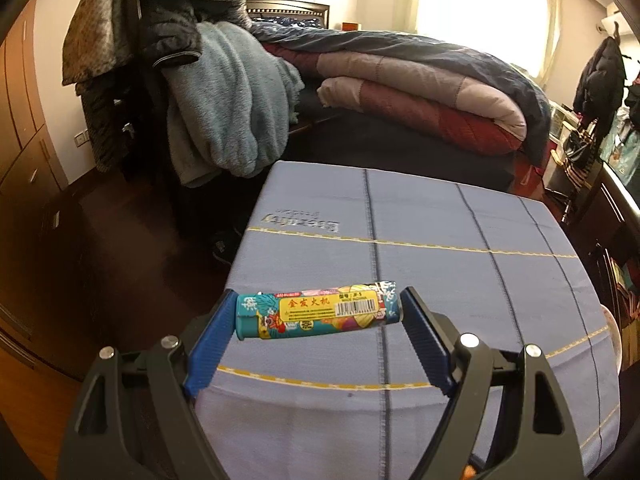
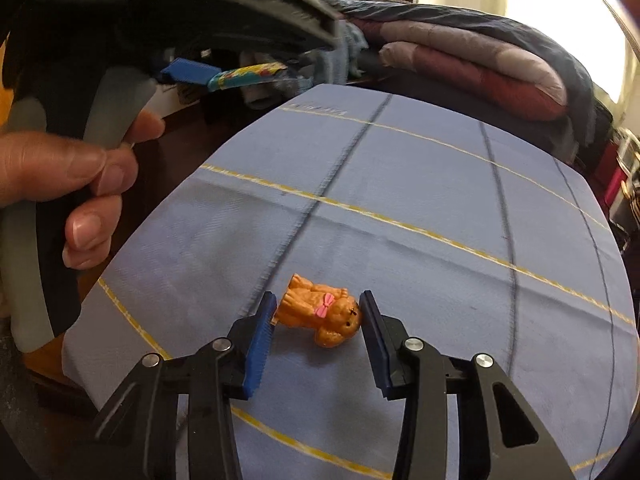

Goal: Collect trash
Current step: 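Grasp the orange toy figure with the right tool while the left tool holds the candy stick, then carry the candy stick and orange toy over the bin and release both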

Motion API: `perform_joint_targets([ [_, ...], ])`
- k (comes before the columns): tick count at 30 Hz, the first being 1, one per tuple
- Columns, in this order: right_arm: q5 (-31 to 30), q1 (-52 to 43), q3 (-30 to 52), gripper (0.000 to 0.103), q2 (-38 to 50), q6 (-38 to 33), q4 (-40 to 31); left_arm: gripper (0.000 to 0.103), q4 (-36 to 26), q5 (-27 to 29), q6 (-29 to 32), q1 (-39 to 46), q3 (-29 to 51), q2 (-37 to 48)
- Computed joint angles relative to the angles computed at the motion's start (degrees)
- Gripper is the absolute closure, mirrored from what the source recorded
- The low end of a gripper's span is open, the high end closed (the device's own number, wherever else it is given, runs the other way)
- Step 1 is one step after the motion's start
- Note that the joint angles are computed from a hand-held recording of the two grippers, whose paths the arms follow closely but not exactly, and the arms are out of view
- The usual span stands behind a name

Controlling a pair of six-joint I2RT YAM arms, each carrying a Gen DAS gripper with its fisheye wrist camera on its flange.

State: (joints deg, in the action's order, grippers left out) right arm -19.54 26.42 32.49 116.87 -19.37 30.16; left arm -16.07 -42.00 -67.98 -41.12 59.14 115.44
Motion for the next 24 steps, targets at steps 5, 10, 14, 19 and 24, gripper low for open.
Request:
perform_joint_targets([
  [5, -2.5, -6.0, -0.1, 0.06, -1.9, -1.5, -2.3, 0.022, -3.1, -0.8, 0.3, -1.9, 5.4, 2.0],
  [10, -5.7, -12.3, -0.2, 0.06, -3.5, -3.8, -4.2, 0.022, -5.9, -1.4, 1.4, -3.5, 11.3, 4.6],
  [14, -8.2, -17.3, -0.1, 0.06, -4.6, -5.8, -5.8, 0.022, -7.9, -1.6, 2.8, -4.6, 17.2, 7.5],
  [19, -11.3, -24.6, 2.1, 0.06, -4.6, -8.2, -8.5, 0.022, -10.5, -1.6, 6.0, -6.2, 27.2, 12.8],
  [24, -13.4, -31.7, 5.8, 0.06, -3.4, -9.8, -11.3, 0.022, -13.6, -1.2, 10.6, -7.7, 41.4, 20.5],
])
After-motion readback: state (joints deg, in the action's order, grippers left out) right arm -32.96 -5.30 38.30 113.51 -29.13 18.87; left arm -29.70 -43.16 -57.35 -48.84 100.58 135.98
